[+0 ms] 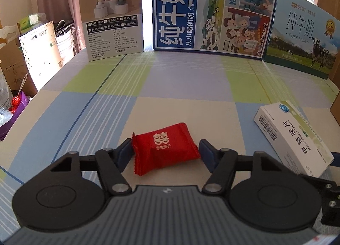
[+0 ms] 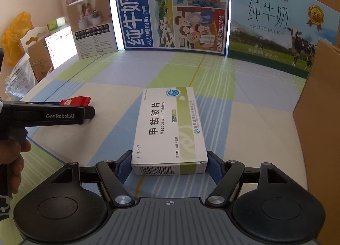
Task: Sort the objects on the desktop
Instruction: 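Grasp the red candy packet with the left tool while the right tool grasps the white-green tablet box, then lift the red packet with the left tool while the right tool lifts the tablet box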
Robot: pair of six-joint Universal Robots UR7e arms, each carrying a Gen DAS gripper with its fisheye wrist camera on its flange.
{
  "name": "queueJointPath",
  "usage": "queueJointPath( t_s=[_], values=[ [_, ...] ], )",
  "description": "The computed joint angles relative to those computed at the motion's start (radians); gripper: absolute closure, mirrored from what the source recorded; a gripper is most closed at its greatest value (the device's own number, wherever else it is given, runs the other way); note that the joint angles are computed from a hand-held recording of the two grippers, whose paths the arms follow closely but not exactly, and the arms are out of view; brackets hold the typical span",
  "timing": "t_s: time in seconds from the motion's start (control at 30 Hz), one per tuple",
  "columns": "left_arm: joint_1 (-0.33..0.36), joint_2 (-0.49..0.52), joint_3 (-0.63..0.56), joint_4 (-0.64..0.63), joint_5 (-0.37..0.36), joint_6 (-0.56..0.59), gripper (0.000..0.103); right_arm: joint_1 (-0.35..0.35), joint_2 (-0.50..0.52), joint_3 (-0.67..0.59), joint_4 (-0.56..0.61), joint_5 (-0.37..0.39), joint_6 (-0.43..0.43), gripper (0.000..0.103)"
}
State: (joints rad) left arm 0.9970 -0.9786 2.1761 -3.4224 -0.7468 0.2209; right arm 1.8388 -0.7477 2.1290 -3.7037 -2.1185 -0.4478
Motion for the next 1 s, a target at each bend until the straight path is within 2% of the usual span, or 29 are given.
queueJointPath(
  t_s=[0.07, 0.3, 0.4, 0.67, 0.83, 0.9, 0.93, 0.97, 1.0],
  values=[
    [-0.002, -0.023, 0.014, 0.026, -0.001, -0.017, 0.053, 0.004, -0.004, 0.003, 0.01, -0.005, 0.012, 0.034],
    [-0.049, -0.156, 0.134, 0.169, -0.012, -0.08, 0.053, 0.032, -0.046, 0.06, 0.037, -0.024, 0.076, 0.035],
    [-0.098, -0.233, 0.209, 0.255, -0.017, -0.106, 0.053, 0.06, -0.079, 0.104, 0.065, -0.055, 0.129, 0.035],
    [-0.26, -0.518, 0.401, 0.569, -0.072, -0.283, 0.052, 0.165, -0.181, 0.267, 0.125, -0.16, 0.293, 0.035],
    [-0.325, -0.641, 0.478, 0.672, -0.097, -0.382, 0.05, 0.228, -0.226, 0.352, 0.177, -0.18, 0.406, 0.035],
    [-0.334, -0.661, 0.494, 0.698, -0.101, -0.408, 0.048, 0.238, -0.231, 0.363, 0.193, -0.177, 0.424, 0.034],
    [-0.338, -0.666, 0.5, 0.704, -0.101, -0.413, 0.041, 0.241, -0.23, 0.364, 0.198, -0.178, 0.43, 0.032],
    [-0.347, -0.671, 0.508, 0.703, -0.094, -0.415, 0.032, 0.242, -0.228, 0.363, 0.196, -0.177, 0.432, 0.025],
    [-0.36, -0.675, 0.516, 0.698, -0.08, -0.412, 0.027, 0.241, -0.225, 0.363, 0.186, -0.173, 0.427, 0.016]
  ],
)
